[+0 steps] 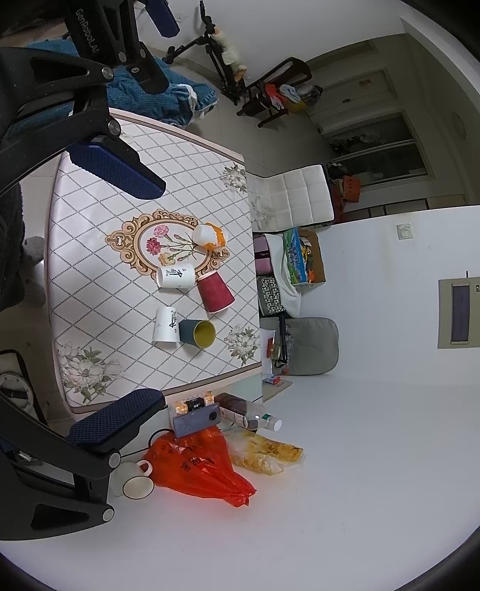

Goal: Flip cup upside down

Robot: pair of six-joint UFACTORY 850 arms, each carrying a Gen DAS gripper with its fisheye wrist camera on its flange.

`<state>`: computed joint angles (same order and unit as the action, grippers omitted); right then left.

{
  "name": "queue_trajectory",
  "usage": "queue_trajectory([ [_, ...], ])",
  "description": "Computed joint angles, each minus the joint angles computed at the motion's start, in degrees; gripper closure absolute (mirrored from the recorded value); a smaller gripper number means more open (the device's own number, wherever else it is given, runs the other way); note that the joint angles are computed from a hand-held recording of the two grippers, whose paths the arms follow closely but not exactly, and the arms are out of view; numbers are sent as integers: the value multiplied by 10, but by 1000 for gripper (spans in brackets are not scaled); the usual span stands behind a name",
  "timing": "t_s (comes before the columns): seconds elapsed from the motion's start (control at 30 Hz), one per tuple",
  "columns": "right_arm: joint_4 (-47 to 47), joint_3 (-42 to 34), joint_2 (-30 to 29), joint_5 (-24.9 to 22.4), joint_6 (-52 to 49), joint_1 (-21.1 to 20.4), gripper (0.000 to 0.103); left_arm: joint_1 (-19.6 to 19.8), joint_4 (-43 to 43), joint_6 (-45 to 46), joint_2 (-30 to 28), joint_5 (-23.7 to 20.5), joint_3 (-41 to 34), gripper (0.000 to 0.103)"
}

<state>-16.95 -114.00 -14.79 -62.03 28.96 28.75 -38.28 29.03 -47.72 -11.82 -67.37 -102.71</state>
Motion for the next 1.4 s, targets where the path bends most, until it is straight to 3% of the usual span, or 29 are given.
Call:
queue_trajectory([
  [0.3,6,-53,-31,-19,-4,1,0,3,-3,5,-8,-3,-13,0],
  [0.6,29,-54,-40,-16,-15,-7,0,18,-18,15,-32,-12,-42,0],
  [0.9,63,-46,-73,-20,-43,-28,0,24,-20,0,-62,-24,-33,0],
  [1.17,102,-16,-115,-16,-74,-49,0,47,-32,-12,-92,-16,-8,0],
  [1.4,129,19,-158,-14,-69,-55,0,82,-49,26,-152,-15,-26,0],
])
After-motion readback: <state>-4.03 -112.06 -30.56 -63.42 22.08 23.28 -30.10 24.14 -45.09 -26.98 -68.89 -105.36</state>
